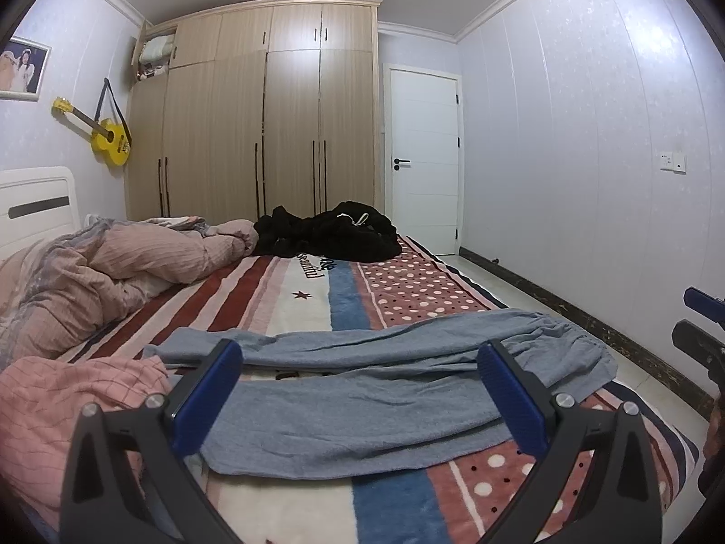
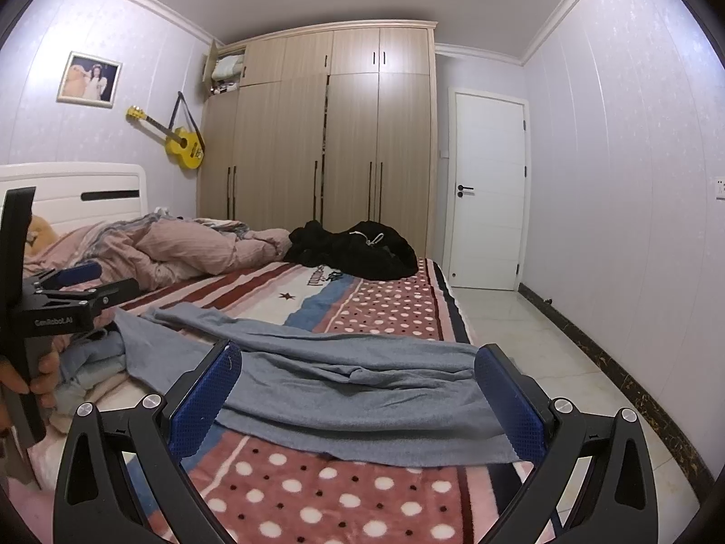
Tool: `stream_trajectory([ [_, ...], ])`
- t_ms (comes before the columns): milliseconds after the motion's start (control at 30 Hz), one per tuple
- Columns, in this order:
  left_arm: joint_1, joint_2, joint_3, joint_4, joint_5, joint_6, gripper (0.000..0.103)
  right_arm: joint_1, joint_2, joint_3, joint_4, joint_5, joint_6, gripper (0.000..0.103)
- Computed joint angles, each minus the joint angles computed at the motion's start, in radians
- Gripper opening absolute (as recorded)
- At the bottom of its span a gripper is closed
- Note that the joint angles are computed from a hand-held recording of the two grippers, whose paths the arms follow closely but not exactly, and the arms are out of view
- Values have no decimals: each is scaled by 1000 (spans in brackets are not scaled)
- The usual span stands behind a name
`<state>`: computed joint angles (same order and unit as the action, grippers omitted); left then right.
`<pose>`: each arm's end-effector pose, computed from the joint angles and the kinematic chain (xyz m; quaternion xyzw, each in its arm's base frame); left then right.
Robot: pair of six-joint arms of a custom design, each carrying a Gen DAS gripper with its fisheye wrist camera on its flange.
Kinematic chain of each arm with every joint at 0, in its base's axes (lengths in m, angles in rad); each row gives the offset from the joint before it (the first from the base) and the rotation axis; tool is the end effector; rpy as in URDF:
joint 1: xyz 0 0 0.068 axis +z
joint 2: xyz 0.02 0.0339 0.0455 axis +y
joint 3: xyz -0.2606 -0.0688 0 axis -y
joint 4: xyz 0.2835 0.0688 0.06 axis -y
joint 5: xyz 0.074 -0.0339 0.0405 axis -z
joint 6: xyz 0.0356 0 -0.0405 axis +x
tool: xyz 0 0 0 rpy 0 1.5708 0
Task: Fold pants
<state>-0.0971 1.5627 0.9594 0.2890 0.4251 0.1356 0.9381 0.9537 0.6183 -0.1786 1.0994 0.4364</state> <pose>0.3834 -0.0521 0.2297 0.2150 0.7711 -0.1596 0.5777 0.1646 0.1709 0.2450 0.0723 0.7787 -0.0760 0.6185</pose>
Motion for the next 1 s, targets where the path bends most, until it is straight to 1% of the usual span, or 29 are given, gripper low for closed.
stream_trajectory([
  [667,4,12,10,-11,19,-16,102,-11,6,-1,14,-10,-3,102],
  [867,1,26,25,-24,0,-18,102,-8,7,2,-2,-5,13,102],
  [933,-2,31,34,-41,-14,-13,102,-7,6,-1,4,-4,15,102],
  [1000,1,46,63,-97,13,-3,102,-6,8,-5,20,6,6,102],
])
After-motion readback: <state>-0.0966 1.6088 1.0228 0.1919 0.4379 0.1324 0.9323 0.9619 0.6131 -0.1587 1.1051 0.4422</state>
